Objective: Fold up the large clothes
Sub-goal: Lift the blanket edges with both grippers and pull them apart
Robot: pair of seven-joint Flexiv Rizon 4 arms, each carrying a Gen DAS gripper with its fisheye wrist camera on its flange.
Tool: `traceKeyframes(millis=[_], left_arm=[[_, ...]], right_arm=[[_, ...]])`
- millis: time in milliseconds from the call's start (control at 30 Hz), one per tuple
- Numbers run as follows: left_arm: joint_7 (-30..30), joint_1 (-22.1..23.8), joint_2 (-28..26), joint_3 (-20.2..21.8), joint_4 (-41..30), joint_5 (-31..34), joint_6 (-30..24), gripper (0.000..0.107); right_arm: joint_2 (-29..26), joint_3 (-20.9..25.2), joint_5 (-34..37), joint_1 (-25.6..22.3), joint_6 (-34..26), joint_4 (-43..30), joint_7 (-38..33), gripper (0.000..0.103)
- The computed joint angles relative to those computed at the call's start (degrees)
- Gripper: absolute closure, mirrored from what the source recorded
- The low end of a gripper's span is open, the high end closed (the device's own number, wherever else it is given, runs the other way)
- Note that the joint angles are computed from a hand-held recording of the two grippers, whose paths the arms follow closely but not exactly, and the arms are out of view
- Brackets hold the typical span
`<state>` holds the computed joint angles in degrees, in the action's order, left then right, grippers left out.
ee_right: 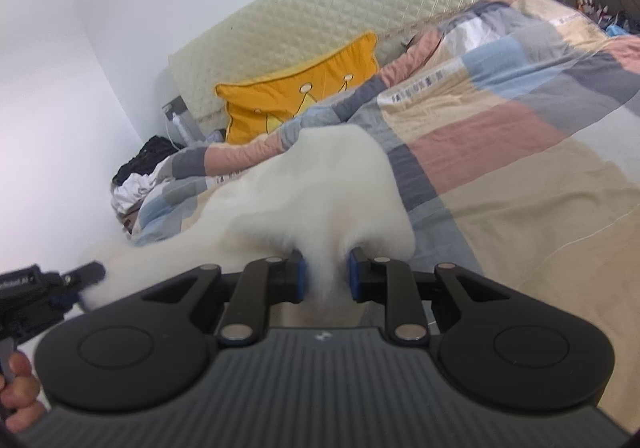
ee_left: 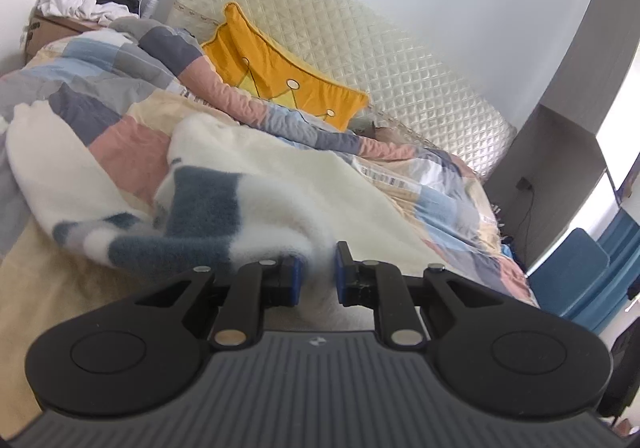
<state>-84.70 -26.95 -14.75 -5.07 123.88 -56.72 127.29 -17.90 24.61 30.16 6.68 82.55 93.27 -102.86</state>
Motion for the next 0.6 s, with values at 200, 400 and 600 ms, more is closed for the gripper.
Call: traceKeyframes(millis=[200,400,600], left_arm=[[-0.89,-2.17,0.45,-1.53,1.20,-0.18,1.26,0.088],[-23.81,10.03,-0.42,-1.73,2.08,24.76,-2.73,0.088],[-37.60,23.06,-5.46,-4.29,-3.85,43.95,-7.06,0.087]], right_arm=[[2.13,-1.04,-0.51,-0.30,3.54,2.87,1.07,0.080],[-0.76,-2.60,-3.73,0.31,0.95,0.46,5.86,0.080],[-8.05,-2.40,-5.03,0.09,-6.77,-9.37,10.04,0.075]])
